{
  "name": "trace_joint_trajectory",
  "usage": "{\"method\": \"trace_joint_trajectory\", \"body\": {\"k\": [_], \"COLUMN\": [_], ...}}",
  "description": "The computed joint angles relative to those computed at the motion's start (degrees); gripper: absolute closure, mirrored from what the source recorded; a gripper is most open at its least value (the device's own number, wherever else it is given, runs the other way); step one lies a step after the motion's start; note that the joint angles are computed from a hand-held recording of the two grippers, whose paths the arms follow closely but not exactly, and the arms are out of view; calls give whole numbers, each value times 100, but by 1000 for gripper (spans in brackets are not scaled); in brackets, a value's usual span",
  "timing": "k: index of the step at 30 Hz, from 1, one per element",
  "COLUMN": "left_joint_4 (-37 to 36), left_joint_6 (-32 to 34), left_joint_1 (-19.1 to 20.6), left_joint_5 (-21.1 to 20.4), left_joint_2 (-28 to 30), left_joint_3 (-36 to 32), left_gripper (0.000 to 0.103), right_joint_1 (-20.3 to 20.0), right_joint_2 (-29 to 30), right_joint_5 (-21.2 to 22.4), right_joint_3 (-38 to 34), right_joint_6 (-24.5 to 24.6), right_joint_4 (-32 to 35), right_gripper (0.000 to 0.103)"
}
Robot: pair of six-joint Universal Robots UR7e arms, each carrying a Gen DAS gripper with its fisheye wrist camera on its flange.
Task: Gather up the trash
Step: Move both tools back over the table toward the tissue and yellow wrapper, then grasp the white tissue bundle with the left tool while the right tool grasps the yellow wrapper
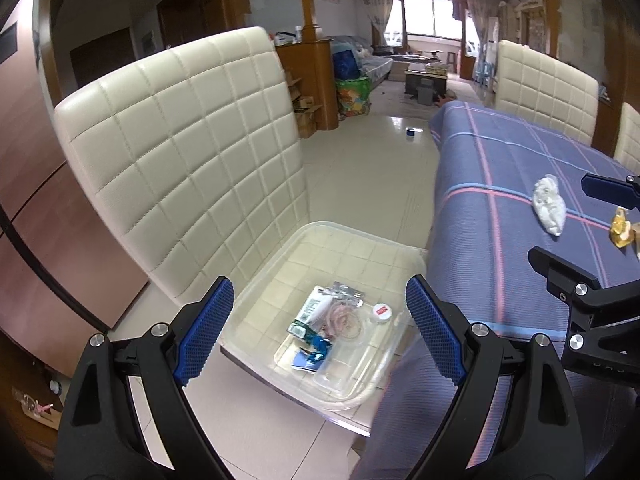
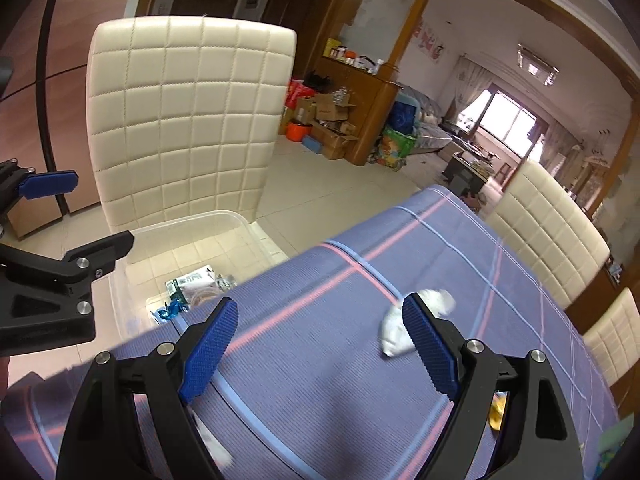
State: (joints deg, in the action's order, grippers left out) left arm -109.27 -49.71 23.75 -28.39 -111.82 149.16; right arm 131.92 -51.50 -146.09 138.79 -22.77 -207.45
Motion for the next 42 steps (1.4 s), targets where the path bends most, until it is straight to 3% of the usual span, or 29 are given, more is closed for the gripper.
{"method": "trace_joint_trajectory", "body": {"k": [8, 15, 21, 27, 37, 42], "left_joint_4": [-743, -2144, -3223, -4004, -4556, -4627], "left_joint_6": [278, 1189, 1879, 2464, 3038, 3149], "left_joint_1": [-453, -410, -355, -35, 311, 530], "left_joint_5": [-304, -728, -1022, -1283, -1208, -1189], "left_joint_2": [829, 1873, 2858, 3776, 4773, 5031], "left_joint_3": [19, -137, -389, -777, -1327, -1527], "left_gripper": [15, 15, 15, 15, 15, 15], "right_joint_1": [-230, -792, -1486, -2343, -3140, -3224], "right_joint_2": [-871, -1672, -2432, -3365, -3550, -3279], "right_joint_5": [-148, -183, 96, 934, 1415, 1309], "right_joint_3": [683, 1136, 1358, 1435, 1274, 1247], "right_joint_6": [349, 499, 475, 532, 376, 219], "right_joint_4": [-45, -127, -21, 724, 916, 700], "right_gripper": [21, 21, 21, 21, 22, 35]}}
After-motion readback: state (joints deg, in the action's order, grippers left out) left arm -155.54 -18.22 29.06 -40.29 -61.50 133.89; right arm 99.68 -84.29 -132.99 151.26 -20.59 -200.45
